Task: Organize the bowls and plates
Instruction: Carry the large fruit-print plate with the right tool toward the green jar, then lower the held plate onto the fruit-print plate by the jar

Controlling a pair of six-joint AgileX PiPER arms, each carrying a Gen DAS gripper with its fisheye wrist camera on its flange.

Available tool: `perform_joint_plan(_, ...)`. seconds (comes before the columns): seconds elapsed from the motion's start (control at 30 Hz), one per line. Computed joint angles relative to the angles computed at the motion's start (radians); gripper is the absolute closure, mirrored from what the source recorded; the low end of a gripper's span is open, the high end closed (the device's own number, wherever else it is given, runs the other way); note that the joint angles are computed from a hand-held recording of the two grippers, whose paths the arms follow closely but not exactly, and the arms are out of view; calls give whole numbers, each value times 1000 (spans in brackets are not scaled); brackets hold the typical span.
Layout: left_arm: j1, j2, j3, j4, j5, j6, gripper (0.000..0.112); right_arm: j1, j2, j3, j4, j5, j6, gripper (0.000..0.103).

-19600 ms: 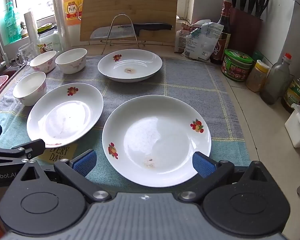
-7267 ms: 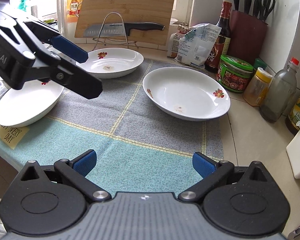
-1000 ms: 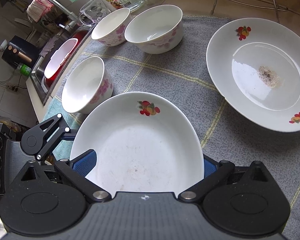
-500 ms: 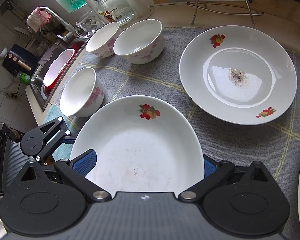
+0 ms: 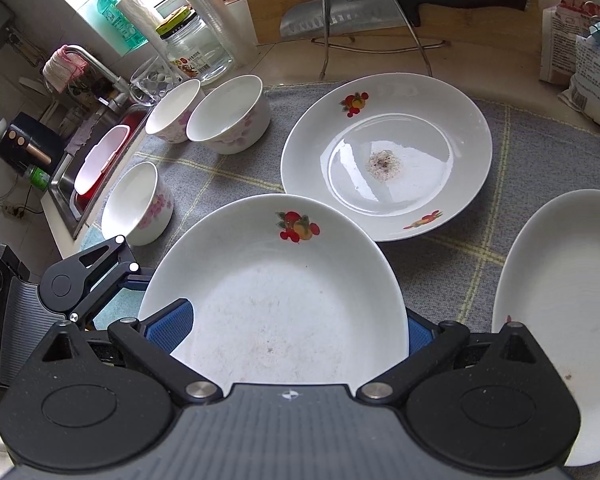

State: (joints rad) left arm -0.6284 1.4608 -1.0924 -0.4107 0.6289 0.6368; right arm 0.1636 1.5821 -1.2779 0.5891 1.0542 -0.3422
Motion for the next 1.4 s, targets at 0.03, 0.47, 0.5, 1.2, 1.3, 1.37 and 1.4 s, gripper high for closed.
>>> perform_joint_plan(0.03,-7,8,-11,6,0,-8,10,-14,-5,3,2,6,-10,0)
perform_joint_plan(0.47,-106,185,-239,84,35,-102,10,-215,-57,40,34,76,-151,0)
perform_joint_plan(0.5,-113,202,-258,87,36,-105,10,-230,-60,42,36,80,-161,0)
perform_joint_plan(1.2,-185,418,-521,141,91,-147,10,-457,-52,64,62,113,-303,0)
perform_joint_plan(1.3,-190,441,-552,148,102,-154,10,-473,-47,63,63,110,-319,0)
perform_joint_plan(1.37,-193,455,-569,153,109,-160,10,-486,-38,59,67,115,-331,0)
perform_joint_plan(1.4,-194,466,-583,155,114,-164,10,-490,-34,57,68,116,-333,0)
